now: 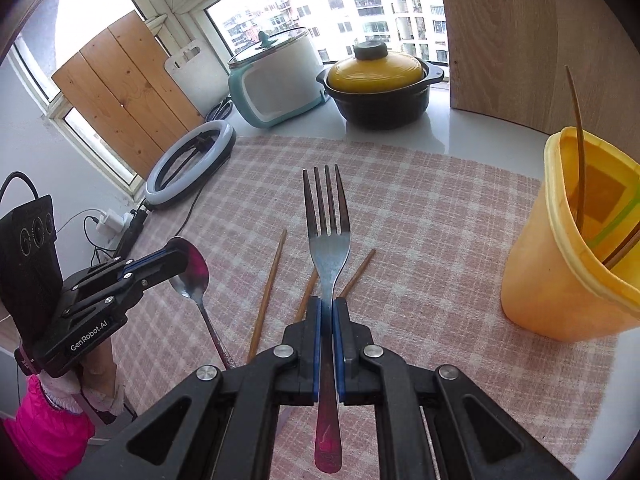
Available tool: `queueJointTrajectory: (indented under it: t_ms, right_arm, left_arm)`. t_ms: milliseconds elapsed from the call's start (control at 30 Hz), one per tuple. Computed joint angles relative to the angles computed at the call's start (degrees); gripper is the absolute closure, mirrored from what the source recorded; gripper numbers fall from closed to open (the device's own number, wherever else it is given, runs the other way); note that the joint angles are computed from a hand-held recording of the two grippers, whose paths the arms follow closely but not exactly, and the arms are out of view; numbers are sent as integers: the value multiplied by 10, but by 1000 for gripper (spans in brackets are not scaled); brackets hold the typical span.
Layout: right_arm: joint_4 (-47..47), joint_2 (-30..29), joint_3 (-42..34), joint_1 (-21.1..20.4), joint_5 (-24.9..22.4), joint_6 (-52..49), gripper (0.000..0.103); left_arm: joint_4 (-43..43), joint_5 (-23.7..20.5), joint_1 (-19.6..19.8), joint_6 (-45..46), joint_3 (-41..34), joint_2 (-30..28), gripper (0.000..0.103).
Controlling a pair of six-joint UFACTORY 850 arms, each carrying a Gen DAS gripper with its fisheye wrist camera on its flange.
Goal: Organize utensils
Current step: 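Lift the fork and spoon and carry both over the yellow container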
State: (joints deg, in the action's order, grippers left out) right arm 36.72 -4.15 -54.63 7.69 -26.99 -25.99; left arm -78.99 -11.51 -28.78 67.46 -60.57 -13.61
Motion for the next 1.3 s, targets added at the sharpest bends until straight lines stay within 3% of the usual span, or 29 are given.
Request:
queueJointTrajectory:
  t_ms: [500, 867, 1200, 1300]
  right_arm:
    - [31, 90, 37, -39, 23, -47, 100]
    - [66, 131, 41, -117, 26, -99, 100]
    - [115, 107, 4, -174, 33, -154, 100]
    - [118, 96, -9, -184, 40, -166, 100]
  left_arm:
    - [-109, 12, -31, 98, -26, 30, 103]
    - [-150, 12, -73, 110, -107, -22, 103]
    - [-132, 26, -99, 76, -202, -85, 103]
    - [-92, 31, -102, 35, -233, -106, 103]
